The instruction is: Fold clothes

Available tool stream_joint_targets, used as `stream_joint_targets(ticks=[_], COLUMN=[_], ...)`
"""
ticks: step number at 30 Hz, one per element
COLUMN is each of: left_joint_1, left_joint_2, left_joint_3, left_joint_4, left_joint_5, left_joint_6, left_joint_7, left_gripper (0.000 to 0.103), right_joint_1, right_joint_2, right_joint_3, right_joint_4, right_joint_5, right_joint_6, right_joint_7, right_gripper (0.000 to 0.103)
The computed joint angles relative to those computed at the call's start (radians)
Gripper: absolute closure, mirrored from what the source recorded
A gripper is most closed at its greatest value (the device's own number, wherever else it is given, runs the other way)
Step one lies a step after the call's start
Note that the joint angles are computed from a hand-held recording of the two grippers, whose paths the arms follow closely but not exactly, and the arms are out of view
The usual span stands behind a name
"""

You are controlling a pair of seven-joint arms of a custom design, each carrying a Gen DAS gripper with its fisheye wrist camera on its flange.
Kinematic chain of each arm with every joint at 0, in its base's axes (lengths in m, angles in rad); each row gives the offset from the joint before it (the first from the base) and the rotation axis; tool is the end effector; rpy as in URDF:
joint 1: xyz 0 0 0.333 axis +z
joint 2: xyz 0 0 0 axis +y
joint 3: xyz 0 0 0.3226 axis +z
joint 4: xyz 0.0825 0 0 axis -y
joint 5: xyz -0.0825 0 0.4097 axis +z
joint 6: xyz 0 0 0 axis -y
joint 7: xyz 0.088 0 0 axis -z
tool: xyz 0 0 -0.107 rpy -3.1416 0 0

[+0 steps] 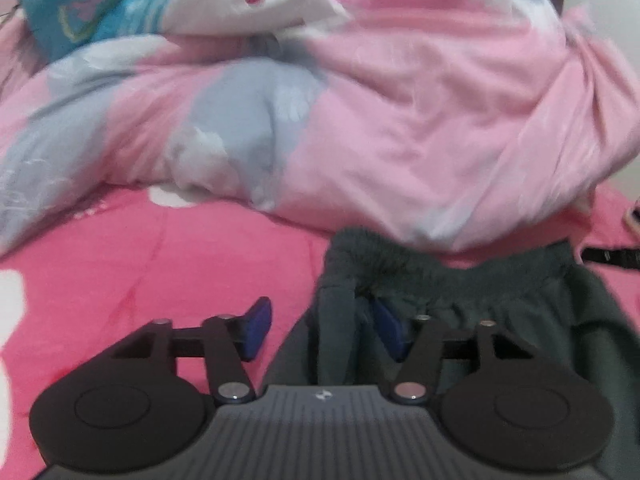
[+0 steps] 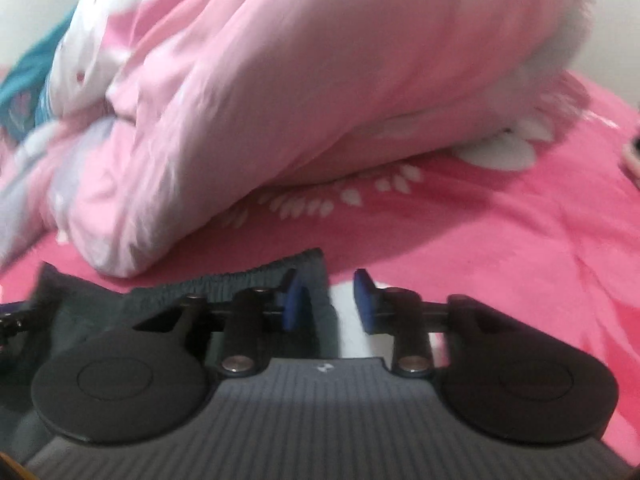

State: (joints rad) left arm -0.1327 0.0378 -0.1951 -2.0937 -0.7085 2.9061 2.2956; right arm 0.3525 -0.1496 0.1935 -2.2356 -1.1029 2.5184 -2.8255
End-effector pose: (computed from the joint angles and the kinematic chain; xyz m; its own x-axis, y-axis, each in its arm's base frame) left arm 0.5956 -0.1597 0.4771 -0.4431 -0.8922 0.0874 -0.6273 0.2389 -0.7413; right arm 0.4673 0.2965 0.4678 -0.3896 -0.8855 -0.2530 -0.5038 0.4349 -0.7464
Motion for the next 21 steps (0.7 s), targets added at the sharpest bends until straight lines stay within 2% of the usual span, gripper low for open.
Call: stream_joint_targets(ticks=[3,6,10,15,21], left_joint_1=[0.008,0.009,0.012,0.058,0.115], left_joint_2=[-0.108,-0.261,-0.472,-0.731,-0.913], left_joint_3=[0.022,0.083,0.171,0.268,0.386], left_joint_4=[-0.054,-0.135,-0.244,-0.346,-0.371], left_joint_5=[-0.075,-0.096,-0.088,-0.021,-0.005], left_joint_6=[-0.063,-0.178,-0.299,-0.457,-0.671], left_joint_7=[0.043,0.074,0.102,0.088,0.06], left_gripper=[0.032,0.028,0.025,0.024,0.021], right_joint_1=[0.014,0.043,0.129,0.202,0.2], right_joint_2=[-0.138,-0.304,-0.501,-0.631,-0.687], right_joint_3=[0.014,0.048,0.114,0.239,0.375], right_joint_4=[-0.103,-0.214,-0.3,-0.278,-0.18], right_joint_5=[0.058,0.165,0.339,0.492,0.511], right_joint_6=[0.02,0.036,-0.034,-0.158,-0.215], right_joint_7=[0.037,0.028,-0.028,-0.062,-0.014], right_gripper=[0.061,0.06,0.057,0.053,0.05])
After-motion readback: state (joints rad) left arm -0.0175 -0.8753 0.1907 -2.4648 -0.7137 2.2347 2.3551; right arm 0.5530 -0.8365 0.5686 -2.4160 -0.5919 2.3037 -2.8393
